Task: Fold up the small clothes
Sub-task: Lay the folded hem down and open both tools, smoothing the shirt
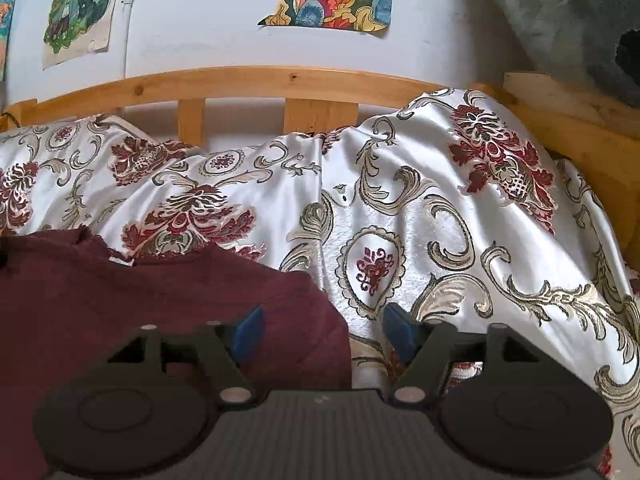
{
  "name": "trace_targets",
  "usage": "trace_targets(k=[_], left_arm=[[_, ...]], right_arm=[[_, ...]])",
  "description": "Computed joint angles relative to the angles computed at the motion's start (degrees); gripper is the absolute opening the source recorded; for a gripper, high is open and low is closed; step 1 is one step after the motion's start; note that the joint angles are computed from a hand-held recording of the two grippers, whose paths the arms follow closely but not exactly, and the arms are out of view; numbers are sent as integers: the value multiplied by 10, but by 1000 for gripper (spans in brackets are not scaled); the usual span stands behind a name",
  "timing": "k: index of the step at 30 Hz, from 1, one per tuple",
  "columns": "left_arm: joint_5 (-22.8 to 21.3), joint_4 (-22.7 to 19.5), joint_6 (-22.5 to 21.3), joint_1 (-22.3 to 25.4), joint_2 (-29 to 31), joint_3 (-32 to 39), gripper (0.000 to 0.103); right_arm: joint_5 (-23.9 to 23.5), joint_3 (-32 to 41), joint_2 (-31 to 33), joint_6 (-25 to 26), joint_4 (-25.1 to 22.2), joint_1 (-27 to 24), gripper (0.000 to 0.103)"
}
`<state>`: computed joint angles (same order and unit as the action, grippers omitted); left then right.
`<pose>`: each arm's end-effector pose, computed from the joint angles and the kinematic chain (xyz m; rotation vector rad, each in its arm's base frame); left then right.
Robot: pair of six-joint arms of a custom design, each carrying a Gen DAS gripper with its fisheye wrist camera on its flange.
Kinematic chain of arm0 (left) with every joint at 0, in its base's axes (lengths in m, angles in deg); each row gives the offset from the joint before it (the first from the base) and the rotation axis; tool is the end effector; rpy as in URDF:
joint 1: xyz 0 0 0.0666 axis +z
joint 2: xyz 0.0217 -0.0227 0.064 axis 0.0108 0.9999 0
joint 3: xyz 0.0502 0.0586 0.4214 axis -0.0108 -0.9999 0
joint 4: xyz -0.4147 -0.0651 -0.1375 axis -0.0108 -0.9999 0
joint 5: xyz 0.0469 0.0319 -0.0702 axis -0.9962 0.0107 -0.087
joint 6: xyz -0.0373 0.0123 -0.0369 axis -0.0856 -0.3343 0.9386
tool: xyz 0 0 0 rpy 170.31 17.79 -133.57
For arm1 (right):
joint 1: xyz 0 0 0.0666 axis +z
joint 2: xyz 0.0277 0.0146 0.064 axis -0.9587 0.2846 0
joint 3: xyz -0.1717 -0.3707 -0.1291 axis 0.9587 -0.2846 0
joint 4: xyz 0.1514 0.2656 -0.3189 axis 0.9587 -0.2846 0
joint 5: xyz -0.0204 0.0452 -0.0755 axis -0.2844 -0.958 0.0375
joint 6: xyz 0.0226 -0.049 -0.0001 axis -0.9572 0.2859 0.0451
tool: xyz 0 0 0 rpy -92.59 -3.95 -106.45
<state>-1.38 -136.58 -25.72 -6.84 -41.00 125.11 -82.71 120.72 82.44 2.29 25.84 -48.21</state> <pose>0.2775 -0.0240 0.4268 -0.4514 2.4228 0.2459 0.3348 0.1542 0.3968 -0.4728 2.0063 0.1440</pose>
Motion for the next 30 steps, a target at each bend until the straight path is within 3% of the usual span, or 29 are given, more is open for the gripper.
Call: trace_targets(k=[4, 12, 16, 21, 25, 30], left_arm=[[39, -14, 28, 11, -53, -20, 92], [19, -40, 78, -48, -159, -70, 99], [-24, -57, 89, -98, -180, -87, 99], [-51, -78, 94, -112, -188, -104, 100], [-42, -76, 100, -97, -197, -107, 102], [-53, -90, 129, -118, -213, -102, 102]], right_arm=[[3, -7, -11, 12, 1, 14, 101], [48, -42, -62, 49, 13, 51, 103], [50, -51, -91, 83, -31, 59, 103], [134, -63, -91, 136, -41, 85, 103], [138, -60, -88, 102, -60, 74, 103], [153, -60, -107, 61, -75, 85, 103]])
